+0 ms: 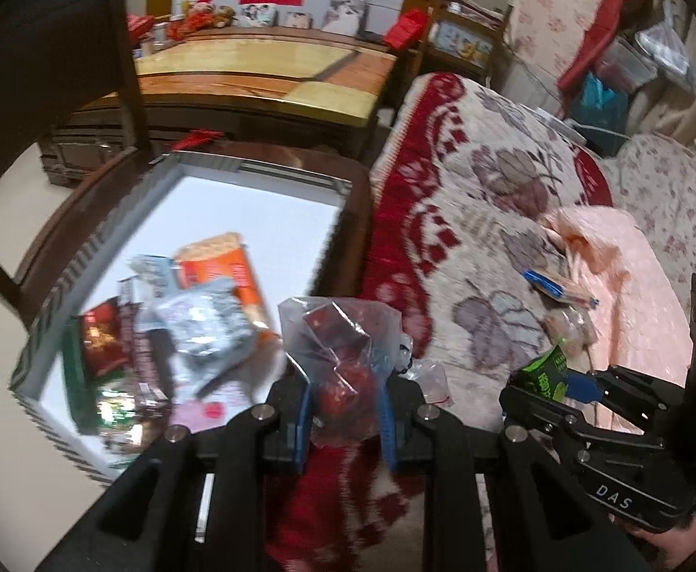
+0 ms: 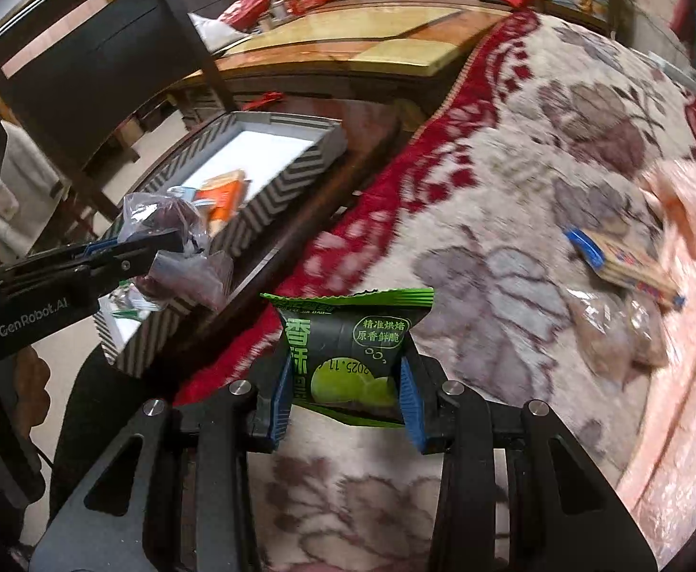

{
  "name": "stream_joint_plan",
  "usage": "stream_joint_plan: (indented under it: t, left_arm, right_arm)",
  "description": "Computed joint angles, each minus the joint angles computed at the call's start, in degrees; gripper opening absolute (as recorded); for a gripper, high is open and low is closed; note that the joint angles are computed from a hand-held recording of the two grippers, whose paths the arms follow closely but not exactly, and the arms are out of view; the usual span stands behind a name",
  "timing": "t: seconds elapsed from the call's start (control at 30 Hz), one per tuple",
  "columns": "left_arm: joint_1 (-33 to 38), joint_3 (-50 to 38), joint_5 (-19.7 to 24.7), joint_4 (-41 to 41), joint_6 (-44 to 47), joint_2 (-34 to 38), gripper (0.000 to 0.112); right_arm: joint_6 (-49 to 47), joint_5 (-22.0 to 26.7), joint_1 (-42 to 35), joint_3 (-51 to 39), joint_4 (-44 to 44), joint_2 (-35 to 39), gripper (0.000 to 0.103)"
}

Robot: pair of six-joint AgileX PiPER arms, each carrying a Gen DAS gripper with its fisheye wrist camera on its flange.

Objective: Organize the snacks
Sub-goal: 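Carry both held items over the striped white tray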

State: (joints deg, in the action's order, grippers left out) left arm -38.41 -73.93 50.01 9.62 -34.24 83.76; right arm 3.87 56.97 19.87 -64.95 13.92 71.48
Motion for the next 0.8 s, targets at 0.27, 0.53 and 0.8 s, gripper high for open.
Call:
stream_joint_plan:
  t: [0.27,0.53,0.8]
  left_arm:
    - [5.6,3.2,-0.3,1.0,1.0,-3.2,0.025]
    - [11.2,5.7,-1.5,-0.7,3.4,-4.3,0.025]
    - [14.7,7.5,-2.6,-1.6,5.1,-4.4,0.025]
  right_arm:
    - [3.1,-0.3,7.2,-6.7,-2.3,6.2,0.037]
    - [3.9,-0.2,11.3,-12.9,-3.0,12.2,0.037]
    - [3.9,0.2,14.0,-17.9,-3.1,16.9,0.037]
